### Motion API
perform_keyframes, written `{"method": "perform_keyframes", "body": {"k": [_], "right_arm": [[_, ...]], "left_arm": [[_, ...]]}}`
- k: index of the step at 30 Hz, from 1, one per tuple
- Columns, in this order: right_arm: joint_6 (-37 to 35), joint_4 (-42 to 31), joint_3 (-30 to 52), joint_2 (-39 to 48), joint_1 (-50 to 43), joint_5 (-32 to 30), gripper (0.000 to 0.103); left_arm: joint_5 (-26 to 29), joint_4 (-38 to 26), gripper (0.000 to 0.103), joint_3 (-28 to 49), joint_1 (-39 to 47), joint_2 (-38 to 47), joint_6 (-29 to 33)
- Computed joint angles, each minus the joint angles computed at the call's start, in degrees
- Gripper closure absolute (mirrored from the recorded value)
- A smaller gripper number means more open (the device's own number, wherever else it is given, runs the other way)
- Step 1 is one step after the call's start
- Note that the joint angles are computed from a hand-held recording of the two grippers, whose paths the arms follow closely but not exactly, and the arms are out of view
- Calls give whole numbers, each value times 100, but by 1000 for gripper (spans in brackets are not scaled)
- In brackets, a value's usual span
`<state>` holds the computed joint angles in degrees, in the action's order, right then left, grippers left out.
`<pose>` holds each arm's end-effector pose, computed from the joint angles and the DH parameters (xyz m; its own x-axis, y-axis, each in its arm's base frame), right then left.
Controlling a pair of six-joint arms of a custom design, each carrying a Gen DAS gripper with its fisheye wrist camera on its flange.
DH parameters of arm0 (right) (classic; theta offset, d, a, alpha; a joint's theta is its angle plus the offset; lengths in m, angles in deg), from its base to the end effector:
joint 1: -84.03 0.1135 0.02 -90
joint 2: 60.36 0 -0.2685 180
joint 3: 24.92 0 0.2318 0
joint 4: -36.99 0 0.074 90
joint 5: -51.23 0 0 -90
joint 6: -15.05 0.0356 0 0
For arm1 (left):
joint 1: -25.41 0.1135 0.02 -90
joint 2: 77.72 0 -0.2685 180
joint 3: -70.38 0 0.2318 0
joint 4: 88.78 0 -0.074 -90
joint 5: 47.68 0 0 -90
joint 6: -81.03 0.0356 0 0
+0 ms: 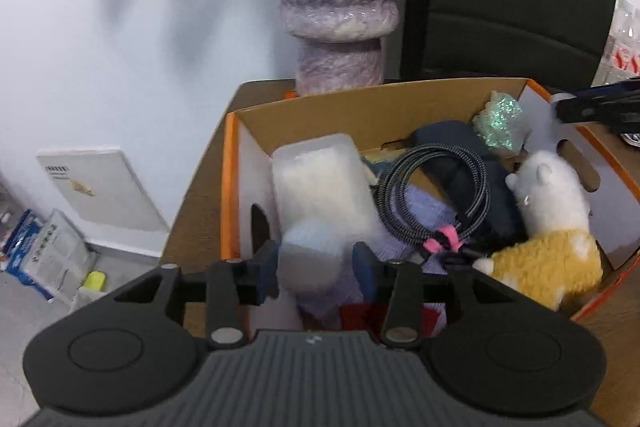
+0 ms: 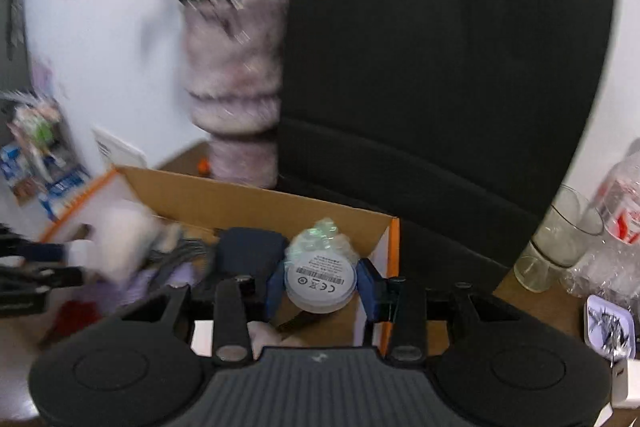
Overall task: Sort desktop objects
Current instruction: 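Carry the cap and disc over the box and open both tools, then move both open tools back toward the beige block and white case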
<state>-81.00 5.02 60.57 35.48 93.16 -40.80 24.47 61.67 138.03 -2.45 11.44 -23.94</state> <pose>0.3517 0.0578 0.2652 -0.6416 -0.2098 -0.7378 -0.2535 0.9658 -0.0542 0.2699 -0.1303 0.2131 -0.7352 0.1105 -0.6688 0.0875 0.9938 0.0680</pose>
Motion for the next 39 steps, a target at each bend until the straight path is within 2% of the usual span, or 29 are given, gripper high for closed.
{"method": "perform_keyframes", "body": {"k": [3, 5, 9, 13, 17, 20, 25, 28, 29, 31, 34, 36, 37, 39], "right_arm": [[86, -523, 766, 729, 117, 347, 64], [56, -520, 869, 826, 177, 469, 60], [39, -581, 885, 607, 141, 401, 57], [63, -1090, 986, 178, 132, 137, 42], [257, -1764, 1091, -374, 163, -191, 31], [330, -2017, 918, -874, 304, -171, 29], [395, -1898, -75, -2121, 661, 118, 22], [547, -1443, -1100, -3028, 887, 84, 22], [671, -1314, -1443, -3319, 1026, 186, 22], [1019, -1072, -2174, -4021, 1394, 565, 22], [1541, -944, -3202, -5114, 2475, 1601, 21], [1898, -996, -3826, -5764, 3428, 2339, 19], [2192, -1127, -4075, -6082, 3945, 2700, 19], [3181, -1616, -4420, -6527, 5170, 3553, 19]], "left_arm": [[43, -49, 45, 70, 31, -82, 63], [249, -44, 41, 91, 84, -269, 112], [227, -394, 36, 430, 116, -432, -43], [76, -1045, 26, 845, 50, -630, -412], [-300, -1630, 21, 988, -266, -1060, -896], [-681, -2191, 16, 1093, -679, -1409, -1185], [-1834, -2837, 8, 767, -1925, -2036, -2019], [-2791, -3205, 4, 389, -3022, -2220, -2922], [-3153, -3435, 3, 267, -3471, -2205, -3421], [-3535, -3878, 0, 110, -4179, -2101, -4351], [-3818, -4394, 0, -241, -5300, -1939, -5814], [-4046, -4959, 0, -359, -6097, -1522, -7245], [-4092, -5274, 0, -375, -6493, -1234, -7995], [-4030, -5577, 0, -436, -7118, -779, -9041]]}}
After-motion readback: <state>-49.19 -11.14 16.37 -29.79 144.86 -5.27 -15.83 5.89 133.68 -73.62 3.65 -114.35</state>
